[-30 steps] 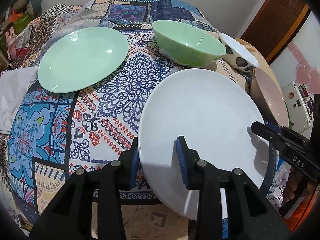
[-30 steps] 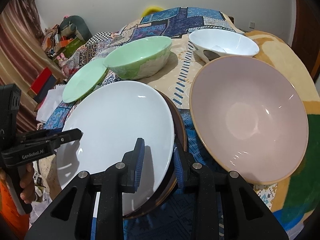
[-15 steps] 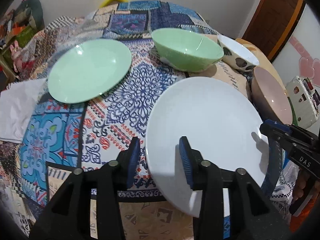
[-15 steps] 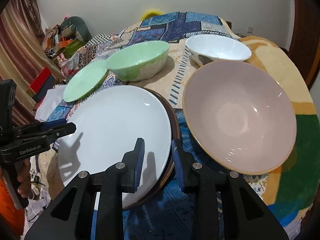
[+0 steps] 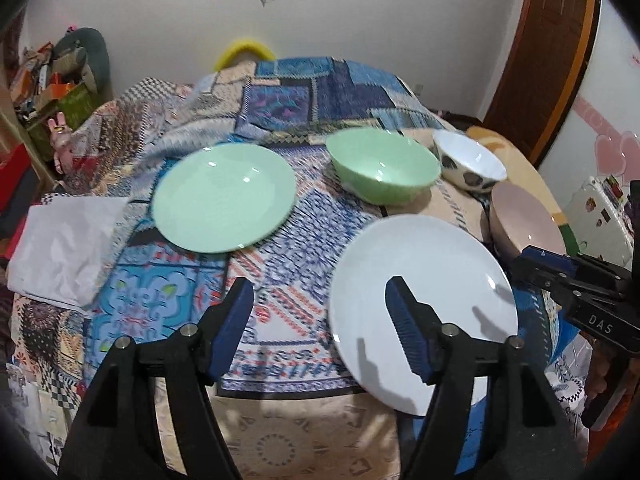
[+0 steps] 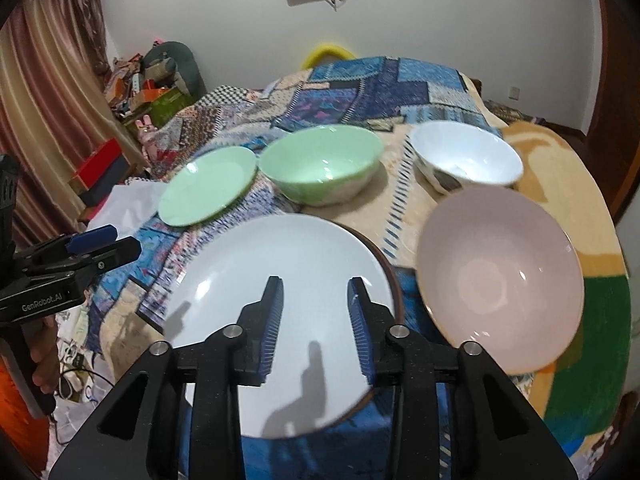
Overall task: Organize plates and bowls
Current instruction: 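Lower the white plate onto the dark brown plate and open both grippers, then grip the rim of the mint green plate with both grippers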
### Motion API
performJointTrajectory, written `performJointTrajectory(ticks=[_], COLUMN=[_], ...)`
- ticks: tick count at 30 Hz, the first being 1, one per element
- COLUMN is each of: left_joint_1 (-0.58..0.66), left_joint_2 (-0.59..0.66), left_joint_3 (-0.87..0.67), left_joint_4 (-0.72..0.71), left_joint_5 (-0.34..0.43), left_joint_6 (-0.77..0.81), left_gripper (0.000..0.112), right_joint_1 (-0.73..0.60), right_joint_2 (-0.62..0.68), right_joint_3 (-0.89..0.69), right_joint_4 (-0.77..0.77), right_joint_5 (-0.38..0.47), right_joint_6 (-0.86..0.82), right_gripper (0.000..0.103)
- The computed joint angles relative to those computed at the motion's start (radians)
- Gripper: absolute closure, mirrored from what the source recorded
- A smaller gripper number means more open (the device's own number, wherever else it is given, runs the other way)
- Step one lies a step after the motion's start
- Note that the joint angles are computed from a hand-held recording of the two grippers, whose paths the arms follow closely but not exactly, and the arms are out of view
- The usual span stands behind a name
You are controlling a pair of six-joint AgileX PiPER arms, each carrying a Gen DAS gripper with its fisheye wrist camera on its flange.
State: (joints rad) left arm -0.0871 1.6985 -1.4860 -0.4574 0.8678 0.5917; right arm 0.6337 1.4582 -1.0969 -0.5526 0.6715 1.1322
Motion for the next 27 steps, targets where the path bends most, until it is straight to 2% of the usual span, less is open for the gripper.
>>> performJointTrajectory(ticks=[4, 5, 6, 8, 11, 19, 27], left_joint_1=[0.049, 0.057, 0.066, 0.093, 0.125, 0.17, 0.184], left_joint_2=[0.03, 0.037, 0.047, 0.069, 0.12, 0.358, 0.662], left_joint_3=[-0.054, -0.06, -0.069, -0.086, -0.137, -0.429, -0.891], left_joint_4=[0.004, 0.013, 0.022, 0.01, 0.005, 0.061, 0.114], left_joint_5=[0.015, 0.008, -0.001, -0.02, -0.017, 0.076, 0.271], left_joint_6=[0.007, 0.003, -0.001, 0.009, 0.016, -0.053, -0.143], left_gripper=[0.042, 0.039, 0.03, 0.023, 0.022, 0.02, 0.02], right_joint_1=[0.016, 0.02, 0.02, 0.017, 0.011, -0.013, -0.061], right_joint_2=[0.066, 0.083, 0.105, 0.152, 0.218, 0.42, 0.587], right_joint_3=[-0.077, -0.096, -0.119, -0.174, -0.248, -0.508, -0.736], right_joint_4=[-0.015, -0.017, -0.013, 0.008, 0.044, 0.162, 0.287], right_joint_5=[0.0, 0.002, 0.003, 0.007, 0.014, 0.066, 0.144], right_joint_6=[-0.01, -0.014, -0.025, -0.069, -0.122, -0.298, -0.437], right_gripper=[0.057, 0.056, 0.054, 0.054, 0.052, 0.051, 0.051])
